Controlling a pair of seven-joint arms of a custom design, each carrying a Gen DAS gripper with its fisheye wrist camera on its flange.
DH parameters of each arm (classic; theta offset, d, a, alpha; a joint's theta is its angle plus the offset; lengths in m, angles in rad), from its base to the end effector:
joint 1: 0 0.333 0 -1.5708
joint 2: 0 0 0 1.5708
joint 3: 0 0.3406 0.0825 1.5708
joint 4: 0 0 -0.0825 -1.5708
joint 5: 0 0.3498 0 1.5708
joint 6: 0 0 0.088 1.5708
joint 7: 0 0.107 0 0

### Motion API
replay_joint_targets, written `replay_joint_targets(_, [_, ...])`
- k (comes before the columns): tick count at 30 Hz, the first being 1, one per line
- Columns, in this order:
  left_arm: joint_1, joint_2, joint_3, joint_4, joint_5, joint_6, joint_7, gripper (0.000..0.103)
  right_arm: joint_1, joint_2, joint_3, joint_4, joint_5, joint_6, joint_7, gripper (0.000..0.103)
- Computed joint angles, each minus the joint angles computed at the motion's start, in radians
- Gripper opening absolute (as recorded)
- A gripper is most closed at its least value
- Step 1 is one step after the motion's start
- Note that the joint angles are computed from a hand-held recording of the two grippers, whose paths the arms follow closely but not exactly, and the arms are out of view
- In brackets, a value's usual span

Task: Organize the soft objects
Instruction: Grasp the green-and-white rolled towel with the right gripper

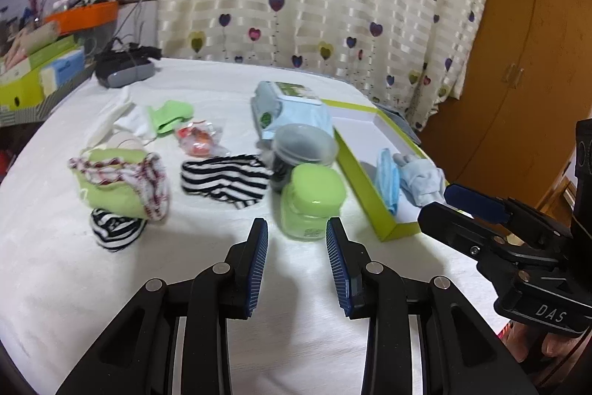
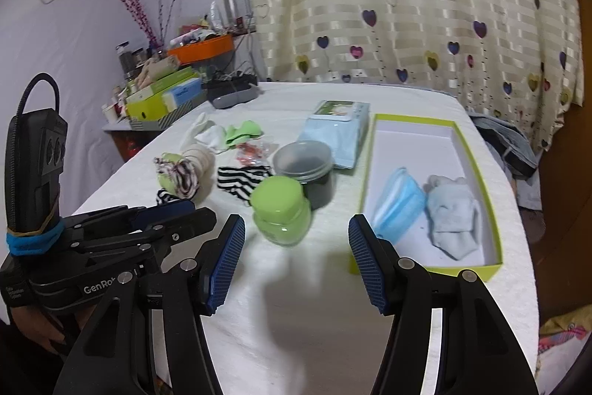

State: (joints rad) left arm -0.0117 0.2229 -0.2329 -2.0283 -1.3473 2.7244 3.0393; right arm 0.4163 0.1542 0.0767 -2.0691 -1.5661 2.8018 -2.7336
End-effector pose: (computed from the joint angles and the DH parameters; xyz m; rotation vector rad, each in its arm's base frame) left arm 0.5809 -0.1000 0.4149 -1.3176 2.3074 -1.2506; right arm 0.4765 0.3078 0.4320 -1.5367 1.6909 -0.7224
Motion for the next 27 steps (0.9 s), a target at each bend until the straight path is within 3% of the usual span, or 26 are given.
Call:
replay_joint_targets(14, [0.065, 0.065, 0.019, 0.058, 0.019, 0.04, -0.067, 0.031, 0.037, 0.144, -0.03, 0.159, 0.052, 0.111, -0.138, 0.059])
replay_joint_targets(19, [0.103, 0.101, 0.011, 0.105, 0.028, 0.048, -0.107, 0.032, 0.064, 0.198, -0.06, 0.223, 0.135, 0.141, -0.243, 0.059])
replay_joint_targets(22, [0.123, 0.119, 0.002, 0.129, 0.033, 0.05, -0.13, 0.041, 0.081, 0.229, -0.08, 0.26, 0.198, 0.161, -0.317, 0.059])
replay_joint_targets(27, [0.147, 0.151, -0.005, 0.163, 0.07, 0.051, -0.177, 0.042, 0.083, 0.296, -0.087, 0.333, 0.344, 0.201, -0.488, 0.059])
